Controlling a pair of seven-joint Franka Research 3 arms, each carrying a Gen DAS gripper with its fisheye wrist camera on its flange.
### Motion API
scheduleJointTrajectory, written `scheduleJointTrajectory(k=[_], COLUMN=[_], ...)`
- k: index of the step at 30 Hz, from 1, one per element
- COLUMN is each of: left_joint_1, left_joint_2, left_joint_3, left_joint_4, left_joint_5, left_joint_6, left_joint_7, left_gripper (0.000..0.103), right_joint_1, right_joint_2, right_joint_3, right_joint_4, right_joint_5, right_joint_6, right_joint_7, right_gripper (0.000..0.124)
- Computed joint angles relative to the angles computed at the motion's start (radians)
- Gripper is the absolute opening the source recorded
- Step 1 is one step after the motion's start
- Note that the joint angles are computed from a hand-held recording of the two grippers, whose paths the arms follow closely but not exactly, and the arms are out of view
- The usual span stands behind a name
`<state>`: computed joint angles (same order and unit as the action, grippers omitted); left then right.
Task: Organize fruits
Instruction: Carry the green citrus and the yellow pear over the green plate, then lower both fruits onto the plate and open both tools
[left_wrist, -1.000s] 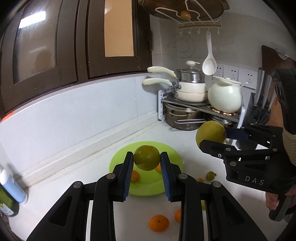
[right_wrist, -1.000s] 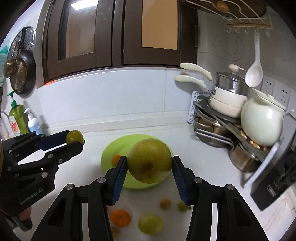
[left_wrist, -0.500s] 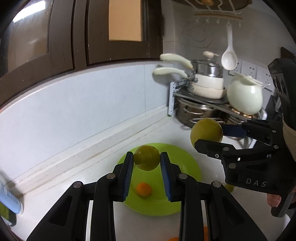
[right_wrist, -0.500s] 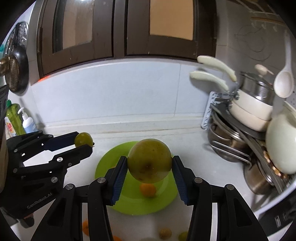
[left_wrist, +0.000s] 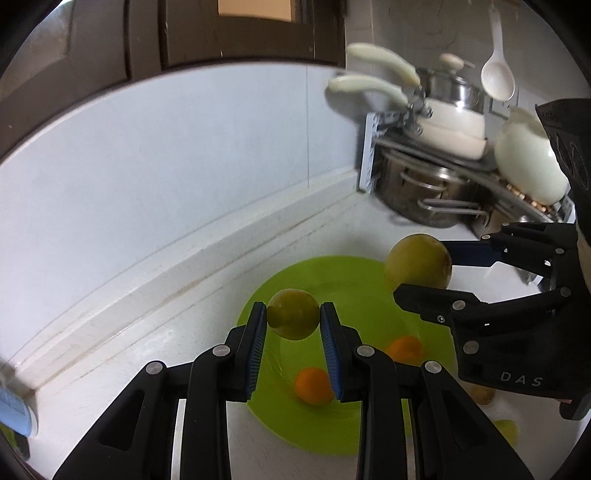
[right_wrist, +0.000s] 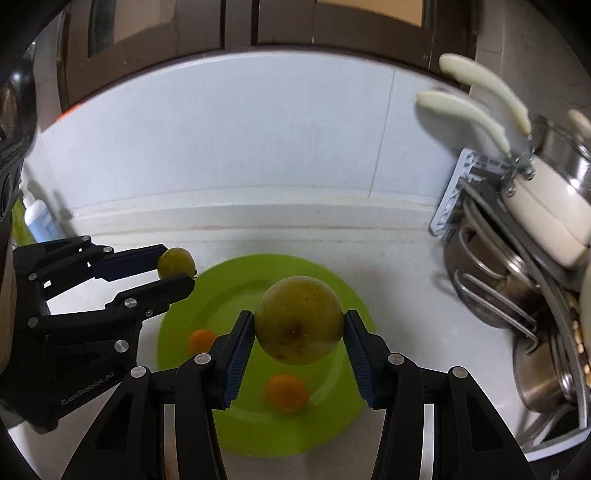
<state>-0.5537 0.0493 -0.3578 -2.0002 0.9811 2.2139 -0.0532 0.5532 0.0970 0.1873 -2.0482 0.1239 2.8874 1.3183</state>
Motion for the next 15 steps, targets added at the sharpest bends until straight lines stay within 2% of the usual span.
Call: scheduleJointTrajectory(k=[8,15], left_joint_1=[0.019,0.029], left_joint_2=[0.046,0.079], left_joint_3=[0.026,0.043], left_joint_4=[0.001,0.006], left_joint_5=[-0.030,-0.072], left_joint_6=[0.040,0.073], left_joint_7=[0.059,0.115], left_gripper=[0.030,0.030], right_joint_1=[0.012,0.021], right_joint_2=[0.105,0.151], right_joint_3=[-0.020,-0.034], right_joint_4=[0.104,0.149], right_joint_5=[-0.054,-0.084], right_joint_6=[-0.113,-0.155], right_joint_7=[0.013,0.019], right_gripper=[0.050,0.050])
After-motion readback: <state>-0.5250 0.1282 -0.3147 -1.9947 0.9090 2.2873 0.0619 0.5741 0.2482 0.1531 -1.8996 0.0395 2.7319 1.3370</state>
